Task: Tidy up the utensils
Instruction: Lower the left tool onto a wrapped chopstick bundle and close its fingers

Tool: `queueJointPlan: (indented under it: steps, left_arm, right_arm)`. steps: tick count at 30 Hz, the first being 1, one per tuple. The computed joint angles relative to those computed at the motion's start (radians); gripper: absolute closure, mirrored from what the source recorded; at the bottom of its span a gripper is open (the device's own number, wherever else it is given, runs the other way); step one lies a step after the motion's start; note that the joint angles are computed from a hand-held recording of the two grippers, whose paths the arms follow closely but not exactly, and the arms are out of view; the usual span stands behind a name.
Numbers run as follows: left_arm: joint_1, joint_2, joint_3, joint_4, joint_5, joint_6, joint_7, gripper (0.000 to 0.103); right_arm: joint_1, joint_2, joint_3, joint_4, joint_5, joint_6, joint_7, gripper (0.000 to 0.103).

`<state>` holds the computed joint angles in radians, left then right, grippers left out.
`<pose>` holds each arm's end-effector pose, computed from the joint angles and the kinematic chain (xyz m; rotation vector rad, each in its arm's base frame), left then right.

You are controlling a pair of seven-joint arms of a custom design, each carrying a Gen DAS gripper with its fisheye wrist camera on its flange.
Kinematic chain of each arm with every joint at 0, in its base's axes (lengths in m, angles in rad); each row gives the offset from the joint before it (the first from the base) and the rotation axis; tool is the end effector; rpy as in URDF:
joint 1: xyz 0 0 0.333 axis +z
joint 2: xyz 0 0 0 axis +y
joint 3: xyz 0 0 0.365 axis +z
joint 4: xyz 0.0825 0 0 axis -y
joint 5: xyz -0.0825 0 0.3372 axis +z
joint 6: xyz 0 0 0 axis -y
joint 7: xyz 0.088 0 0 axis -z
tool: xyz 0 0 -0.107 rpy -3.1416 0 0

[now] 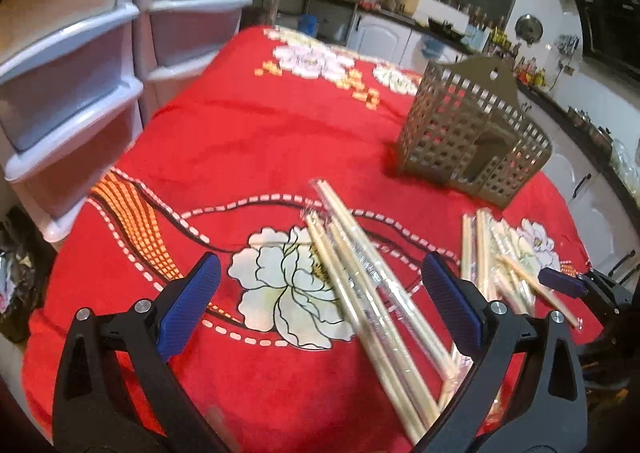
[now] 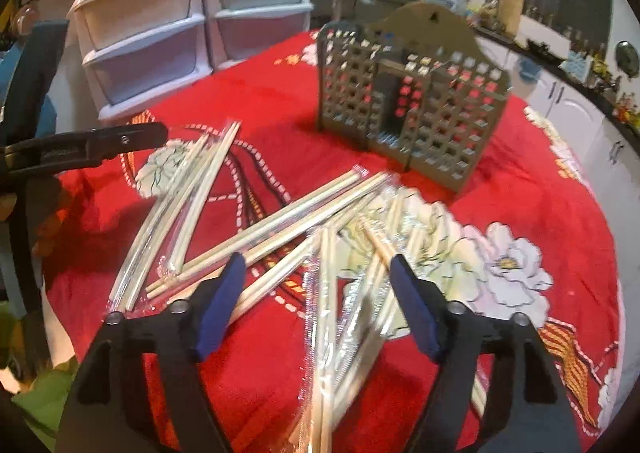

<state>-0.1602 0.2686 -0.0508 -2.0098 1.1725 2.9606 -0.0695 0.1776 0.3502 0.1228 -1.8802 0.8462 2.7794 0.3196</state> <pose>0.5697 -0.1828 0.4487 -2.0689 1.4627 -0.8723 0.6249 0.1487 0.4490 -2.2763 0.9093 -0.3955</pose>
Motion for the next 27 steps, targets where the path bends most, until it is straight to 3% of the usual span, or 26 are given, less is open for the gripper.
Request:
queueJointPlan:
  steps: [6,10,14,18,22,27]
  left_arm:
    - [0.060,0.042,-0.038,-0.009,-0.194,0.073,0.170,0.029]
    - [0.165,0.080,-0.134,-0.026,-0.391,0.167,0.340,0.042]
    - [0.182,0.099,-0.150,-0.015,-0.477,0.180,0.408,0.058]
    - [0.260,0.124,-0.239,-0.008,-0.586,0.189,0.503,0.076]
    - [0.316,0.149,-0.305,0.001,-0.665,0.194,0.582,0.083]
    - [0.344,0.168,-0.341,0.014,-0.732,0.190,0.665,0.090]
  right_arm:
    - [0.016,0.034,-0.029,0.042,-0.085,-0.053,0.081,0.050]
    - [0.007,0.053,-0.027,0.076,-0.109,-0.090,0.100,0.058]
    - [-0.001,0.070,-0.032,0.118,-0.135,-0.166,0.133,0.067]
    - [-0.002,0.076,-0.036,0.134,-0.157,-0.188,0.135,0.069]
    - [-0.005,0.087,-0.043,0.165,-0.178,-0.239,0.163,0.070]
    - [-0.017,0.095,-0.045,0.196,-0.190,-0.305,0.173,0.071]
